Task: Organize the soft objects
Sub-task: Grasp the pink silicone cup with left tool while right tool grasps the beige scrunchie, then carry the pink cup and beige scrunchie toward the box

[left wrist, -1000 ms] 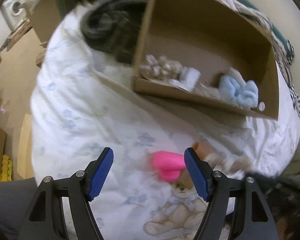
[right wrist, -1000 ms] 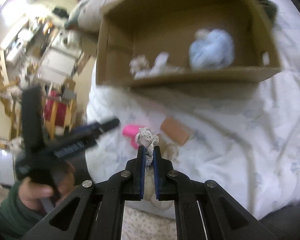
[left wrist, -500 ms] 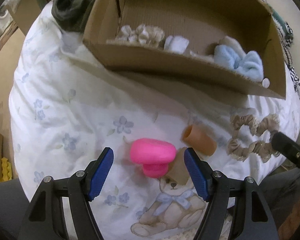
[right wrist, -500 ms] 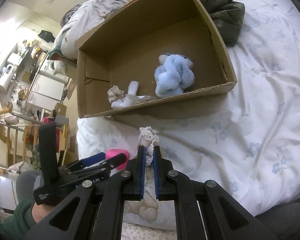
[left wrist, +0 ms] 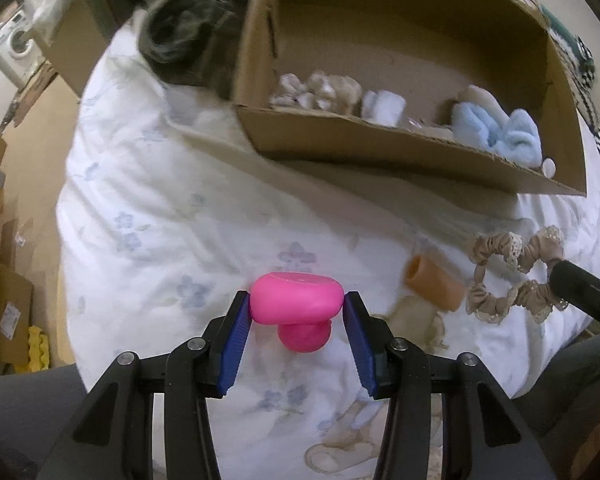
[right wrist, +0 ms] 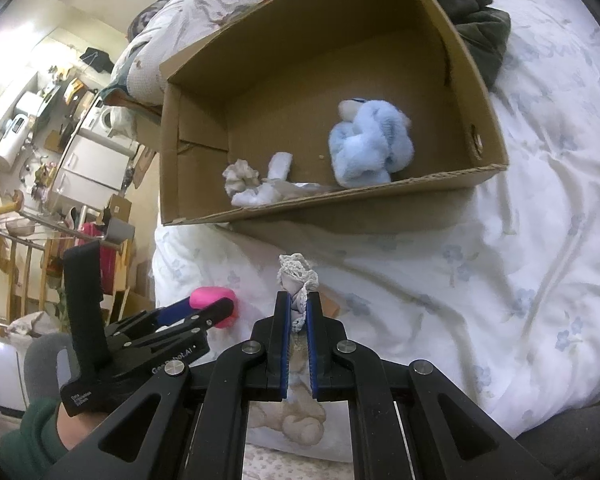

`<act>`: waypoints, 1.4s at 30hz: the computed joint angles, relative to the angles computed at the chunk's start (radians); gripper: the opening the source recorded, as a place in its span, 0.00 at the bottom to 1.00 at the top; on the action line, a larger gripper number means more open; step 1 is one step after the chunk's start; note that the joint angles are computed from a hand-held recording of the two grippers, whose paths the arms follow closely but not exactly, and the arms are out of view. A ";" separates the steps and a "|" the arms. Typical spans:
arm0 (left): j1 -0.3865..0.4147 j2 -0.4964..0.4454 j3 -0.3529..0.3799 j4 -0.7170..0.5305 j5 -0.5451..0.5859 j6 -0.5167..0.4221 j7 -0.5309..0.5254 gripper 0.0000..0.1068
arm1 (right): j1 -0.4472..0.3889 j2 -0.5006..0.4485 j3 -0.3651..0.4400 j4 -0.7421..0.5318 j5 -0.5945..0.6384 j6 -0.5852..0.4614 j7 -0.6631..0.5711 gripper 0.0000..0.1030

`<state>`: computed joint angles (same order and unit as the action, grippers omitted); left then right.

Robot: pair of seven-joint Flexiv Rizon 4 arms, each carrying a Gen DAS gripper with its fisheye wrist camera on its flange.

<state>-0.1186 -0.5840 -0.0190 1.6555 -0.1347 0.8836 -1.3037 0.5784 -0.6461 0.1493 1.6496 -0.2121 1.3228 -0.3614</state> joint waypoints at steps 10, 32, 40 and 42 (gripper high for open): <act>-0.002 0.065 0.012 0.071 0.023 0.161 -0.015 0.40 | 0.033 -0.005 -0.031 -0.019 -0.029 0.045 0.003 0.09; 0.053 0.130 -0.050 0.030 -0.119 0.248 0.078 0.40 | 0.114 0.086 -0.217 0.060 -0.108 0.265 0.095 0.09; 0.038 0.086 -0.050 -0.064 -0.124 0.243 0.088 0.40 | 0.069 0.076 -0.200 -0.007 -0.128 0.222 0.059 0.09; 0.032 0.072 -0.050 -0.089 -0.120 0.239 0.089 0.40 | 0.061 0.070 -0.200 -0.021 -0.135 0.211 0.052 0.09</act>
<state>-0.0862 -0.5117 -0.0689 1.5666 -0.2542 1.1222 -1.2142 0.6395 -0.5757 -0.0508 1.6283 -0.3470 1.5340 -0.3095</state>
